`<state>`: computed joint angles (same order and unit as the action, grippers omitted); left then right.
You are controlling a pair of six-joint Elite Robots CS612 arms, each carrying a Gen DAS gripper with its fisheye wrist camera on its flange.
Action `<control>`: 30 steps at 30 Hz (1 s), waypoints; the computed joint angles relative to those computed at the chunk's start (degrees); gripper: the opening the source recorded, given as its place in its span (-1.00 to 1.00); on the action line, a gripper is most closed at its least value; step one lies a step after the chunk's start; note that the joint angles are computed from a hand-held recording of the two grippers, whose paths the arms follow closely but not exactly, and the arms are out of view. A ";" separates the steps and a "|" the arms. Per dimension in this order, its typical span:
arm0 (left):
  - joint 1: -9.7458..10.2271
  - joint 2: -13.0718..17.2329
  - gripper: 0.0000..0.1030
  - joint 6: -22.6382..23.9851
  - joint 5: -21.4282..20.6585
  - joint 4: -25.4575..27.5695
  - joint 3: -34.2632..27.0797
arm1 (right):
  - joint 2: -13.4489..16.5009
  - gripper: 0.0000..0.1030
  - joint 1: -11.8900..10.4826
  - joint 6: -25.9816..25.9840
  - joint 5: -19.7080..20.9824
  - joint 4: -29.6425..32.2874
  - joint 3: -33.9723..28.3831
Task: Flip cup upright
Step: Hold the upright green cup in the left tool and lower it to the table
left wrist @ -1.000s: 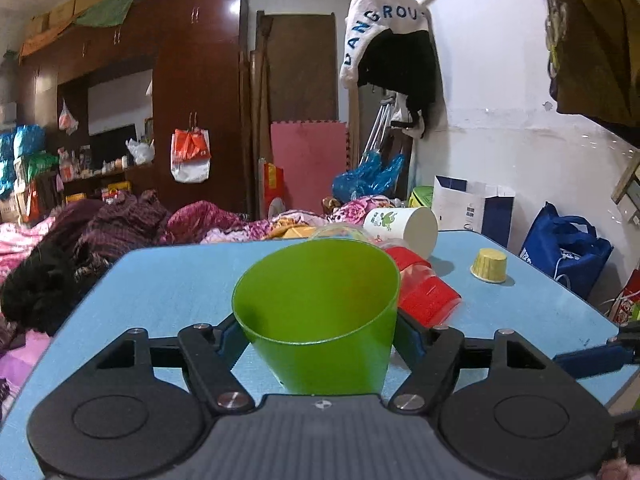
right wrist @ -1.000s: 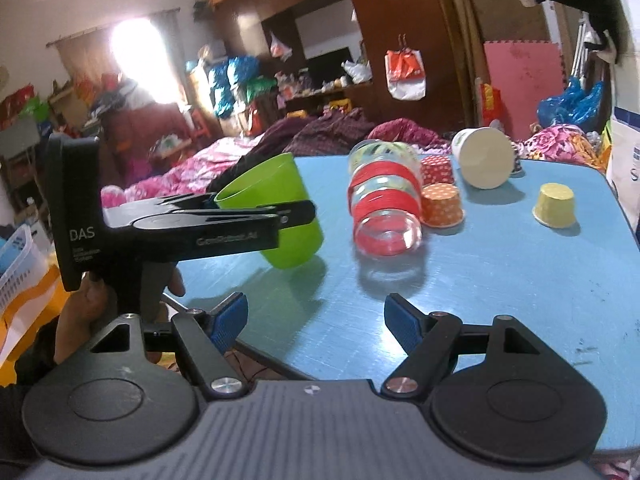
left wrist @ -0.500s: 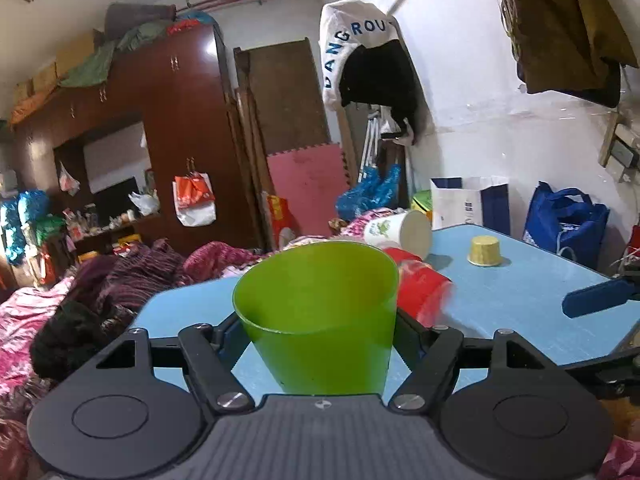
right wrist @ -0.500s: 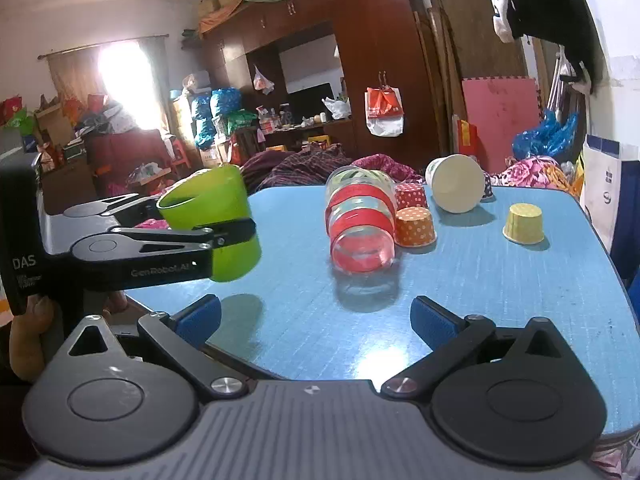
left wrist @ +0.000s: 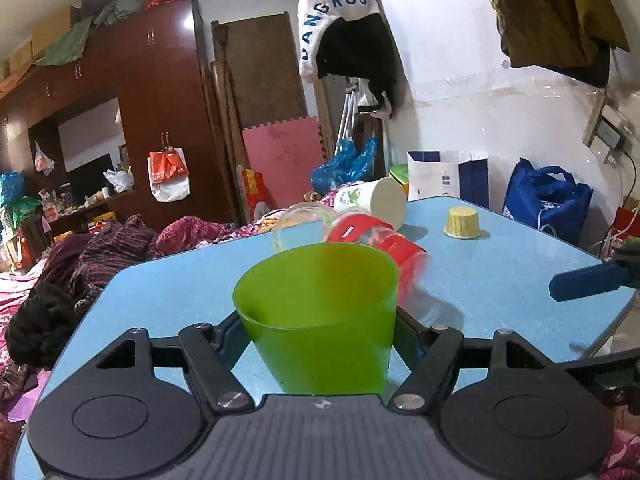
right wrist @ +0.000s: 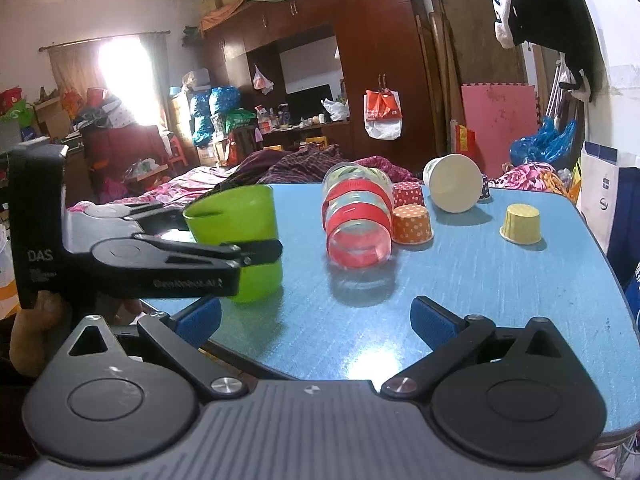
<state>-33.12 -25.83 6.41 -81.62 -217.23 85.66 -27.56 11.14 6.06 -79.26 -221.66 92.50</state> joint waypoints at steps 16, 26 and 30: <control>0.49 1.34 0.72 2.55 -1.14 -6.42 0.23 | 0.17 0.98 -0.33 0.86 0.10 -0.89 0.30; 2.29 1.33 0.91 -0.67 -8.99 -8.03 0.38 | 0.11 0.98 -0.41 0.55 0.06 -2.32 0.87; 2.95 1.08 0.91 -1.93 -11.94 -11.00 1.18 | 0.02 0.98 -0.48 0.77 0.27 -3.36 1.13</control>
